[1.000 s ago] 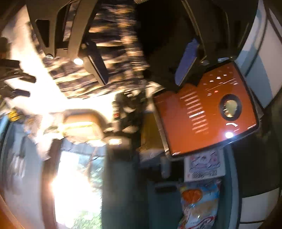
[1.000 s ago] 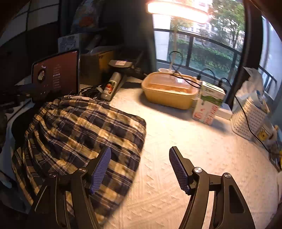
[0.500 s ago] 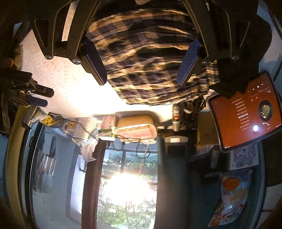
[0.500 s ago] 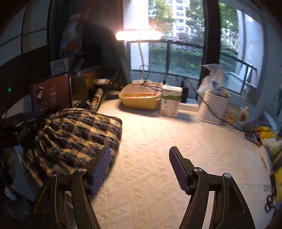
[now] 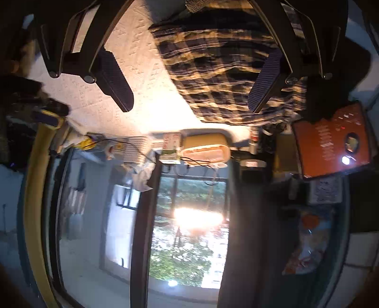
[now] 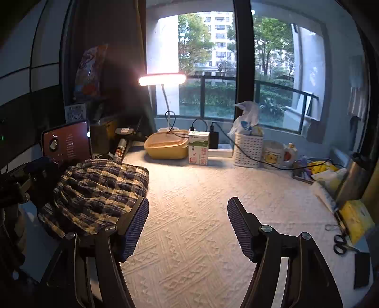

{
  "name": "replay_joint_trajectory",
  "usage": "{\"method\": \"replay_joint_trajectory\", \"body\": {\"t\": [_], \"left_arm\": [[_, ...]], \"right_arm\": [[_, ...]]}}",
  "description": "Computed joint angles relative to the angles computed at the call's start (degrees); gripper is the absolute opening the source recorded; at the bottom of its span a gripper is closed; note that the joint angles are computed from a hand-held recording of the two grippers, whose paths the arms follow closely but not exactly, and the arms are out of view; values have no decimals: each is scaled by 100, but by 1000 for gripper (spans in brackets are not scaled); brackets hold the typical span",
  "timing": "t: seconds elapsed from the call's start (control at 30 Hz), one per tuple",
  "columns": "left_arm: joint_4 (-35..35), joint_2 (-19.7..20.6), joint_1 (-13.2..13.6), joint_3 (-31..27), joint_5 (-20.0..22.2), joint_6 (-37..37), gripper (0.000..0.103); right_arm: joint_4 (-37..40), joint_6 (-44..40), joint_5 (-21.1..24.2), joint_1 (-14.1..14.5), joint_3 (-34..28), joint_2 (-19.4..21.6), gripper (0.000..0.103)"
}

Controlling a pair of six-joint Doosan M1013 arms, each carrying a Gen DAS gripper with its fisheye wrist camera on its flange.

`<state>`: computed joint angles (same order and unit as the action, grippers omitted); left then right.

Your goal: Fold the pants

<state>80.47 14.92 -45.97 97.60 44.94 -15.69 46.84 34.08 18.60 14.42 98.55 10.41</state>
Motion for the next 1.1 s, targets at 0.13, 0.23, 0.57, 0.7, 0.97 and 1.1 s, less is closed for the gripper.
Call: {"method": "replay_joint_trajectory", "body": {"t": [0.13, 0.23, 0.57, 0.7, 0.97, 1.1], "left_arm": [[109, 43, -172, -59, 458, 157, 97], [377, -25, -237, 60, 339, -270, 98], [646, 18, -469, 83, 768, -703, 102], [756, 52, -557, 78, 1001, -598, 102], [698, 13, -517, 125, 854, -737, 102], [606, 4, -492, 133, 693, -732, 102]], "right_arm": [[383, -328, -212, -29, 248, -214, 78], [765, -591, -320, -45, 413, -346, 85], [2184, -1685, -710, -13, 847, -689, 87], [2880, -2381, -983, 44, 939, -783, 96], [2490, -2032, -1018, 81, 914, -769, 96], [1637, -1177, -884, 77, 870, -725, 96]]}}
